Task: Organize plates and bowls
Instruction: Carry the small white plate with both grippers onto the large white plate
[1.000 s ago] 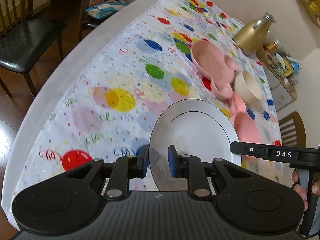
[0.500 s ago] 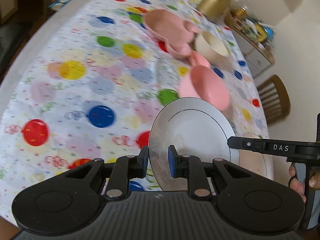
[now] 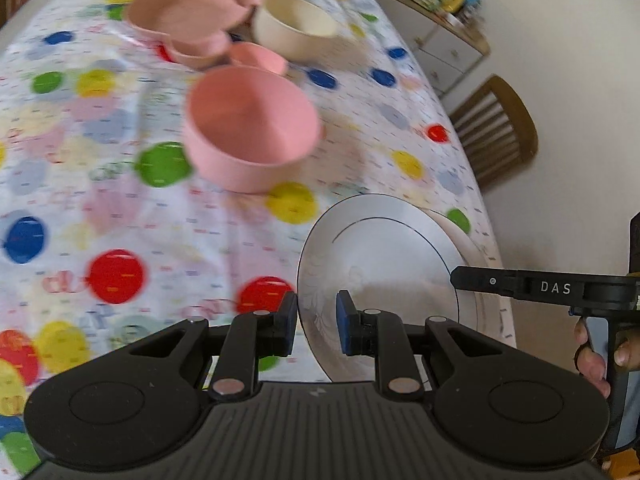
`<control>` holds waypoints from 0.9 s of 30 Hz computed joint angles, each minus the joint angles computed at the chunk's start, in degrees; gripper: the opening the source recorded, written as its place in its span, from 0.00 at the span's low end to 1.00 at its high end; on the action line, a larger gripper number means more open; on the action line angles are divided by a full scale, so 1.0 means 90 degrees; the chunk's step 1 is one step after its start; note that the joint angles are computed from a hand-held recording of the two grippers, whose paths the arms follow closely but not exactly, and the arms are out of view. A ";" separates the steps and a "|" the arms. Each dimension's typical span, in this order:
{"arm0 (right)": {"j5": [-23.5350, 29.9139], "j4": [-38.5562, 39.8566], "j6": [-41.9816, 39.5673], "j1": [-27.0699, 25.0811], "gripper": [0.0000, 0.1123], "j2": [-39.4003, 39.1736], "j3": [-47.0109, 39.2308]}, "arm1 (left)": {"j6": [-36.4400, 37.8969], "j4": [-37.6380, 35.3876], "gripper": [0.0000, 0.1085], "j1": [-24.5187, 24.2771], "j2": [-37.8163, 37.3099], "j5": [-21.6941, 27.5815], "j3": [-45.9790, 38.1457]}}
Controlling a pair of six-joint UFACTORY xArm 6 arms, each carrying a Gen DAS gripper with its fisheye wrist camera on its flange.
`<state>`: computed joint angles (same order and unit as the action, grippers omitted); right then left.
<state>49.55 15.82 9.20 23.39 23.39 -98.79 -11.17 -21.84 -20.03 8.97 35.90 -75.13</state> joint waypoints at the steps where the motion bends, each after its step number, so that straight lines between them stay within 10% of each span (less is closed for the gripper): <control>1: -0.0026 0.0021 -0.0020 -0.0075 0.08 -0.0092 0.0149 | -0.0022 0.0018 0.18 -0.0064 0.0100 0.0050 -0.0127; 27: -0.0058 0.0671 -0.0662 -0.0821 0.08 -0.0425 0.1064 | -0.0456 0.0322 0.18 -0.0526 0.1305 0.0836 -0.1498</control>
